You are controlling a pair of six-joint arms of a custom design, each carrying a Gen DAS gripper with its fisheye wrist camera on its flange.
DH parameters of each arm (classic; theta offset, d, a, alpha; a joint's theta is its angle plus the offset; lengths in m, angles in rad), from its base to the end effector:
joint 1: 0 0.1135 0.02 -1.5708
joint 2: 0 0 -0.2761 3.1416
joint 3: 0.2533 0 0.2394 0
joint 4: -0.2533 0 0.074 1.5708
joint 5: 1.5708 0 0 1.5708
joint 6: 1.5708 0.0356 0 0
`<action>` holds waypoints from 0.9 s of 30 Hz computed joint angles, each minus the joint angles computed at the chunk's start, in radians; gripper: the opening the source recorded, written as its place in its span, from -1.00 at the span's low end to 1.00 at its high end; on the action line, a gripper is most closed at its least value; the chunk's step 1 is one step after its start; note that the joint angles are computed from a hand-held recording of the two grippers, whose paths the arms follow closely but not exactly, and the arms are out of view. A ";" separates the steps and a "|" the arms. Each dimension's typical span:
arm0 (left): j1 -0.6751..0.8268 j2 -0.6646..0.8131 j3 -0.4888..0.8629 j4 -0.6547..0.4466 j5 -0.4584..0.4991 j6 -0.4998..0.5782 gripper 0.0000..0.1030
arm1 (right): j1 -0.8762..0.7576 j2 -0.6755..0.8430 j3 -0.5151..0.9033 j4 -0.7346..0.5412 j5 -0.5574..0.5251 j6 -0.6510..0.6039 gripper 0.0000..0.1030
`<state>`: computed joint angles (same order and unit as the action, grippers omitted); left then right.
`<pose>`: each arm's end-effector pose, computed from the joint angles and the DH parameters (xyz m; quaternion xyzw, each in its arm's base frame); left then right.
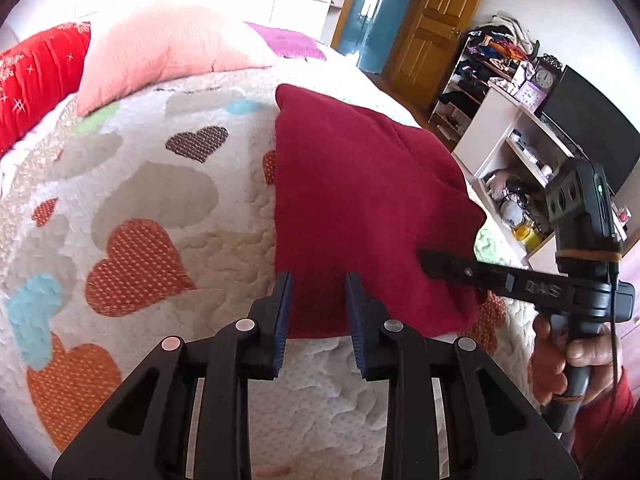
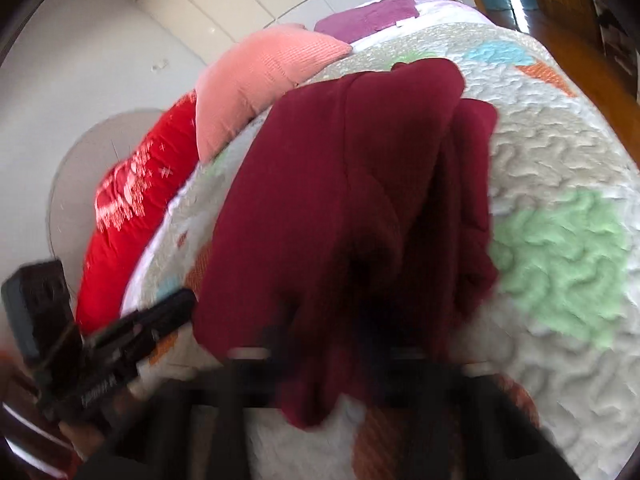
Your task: Fold small clothes
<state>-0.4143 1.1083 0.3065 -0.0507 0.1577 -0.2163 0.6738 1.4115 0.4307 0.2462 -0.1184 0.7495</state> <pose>0.1560 -0.0747 0.1536 0.1198 0.9260 -0.1788 0.3102 0.1819 0.1506 0.1536 0.0105 0.9125 0.3056 0.2716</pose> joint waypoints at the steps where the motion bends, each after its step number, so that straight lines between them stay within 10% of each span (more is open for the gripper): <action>1: -0.027 -0.006 0.010 -0.011 -0.021 -0.019 -0.50 | 0.015 -0.006 0.036 -0.058 0.036 -0.034 -0.81; 7: -0.061 0.012 0.039 -0.004 -0.037 -0.037 -0.43 | 0.145 -0.128 0.188 -0.444 0.390 -0.211 -0.82; 11: -0.069 0.094 0.061 0.026 -0.011 -0.083 -0.39 | 0.037 -0.047 0.085 -0.260 0.227 -0.177 -0.76; 15: -0.068 0.102 0.077 0.032 -0.016 -0.086 0.01 | 0.012 -0.200 -0.004 -0.228 0.213 -0.130 0.14; 21: -0.032 0.244 0.130 0.127 0.026 -0.086 0.06 | -0.096 -0.158 -0.023 -0.117 0.129 -0.089 0.31; 27: -0.012 0.413 0.150 0.273 0.077 -0.116 0.61 | -0.236 0.086 -0.011 0.108 -0.085 -0.069 0.48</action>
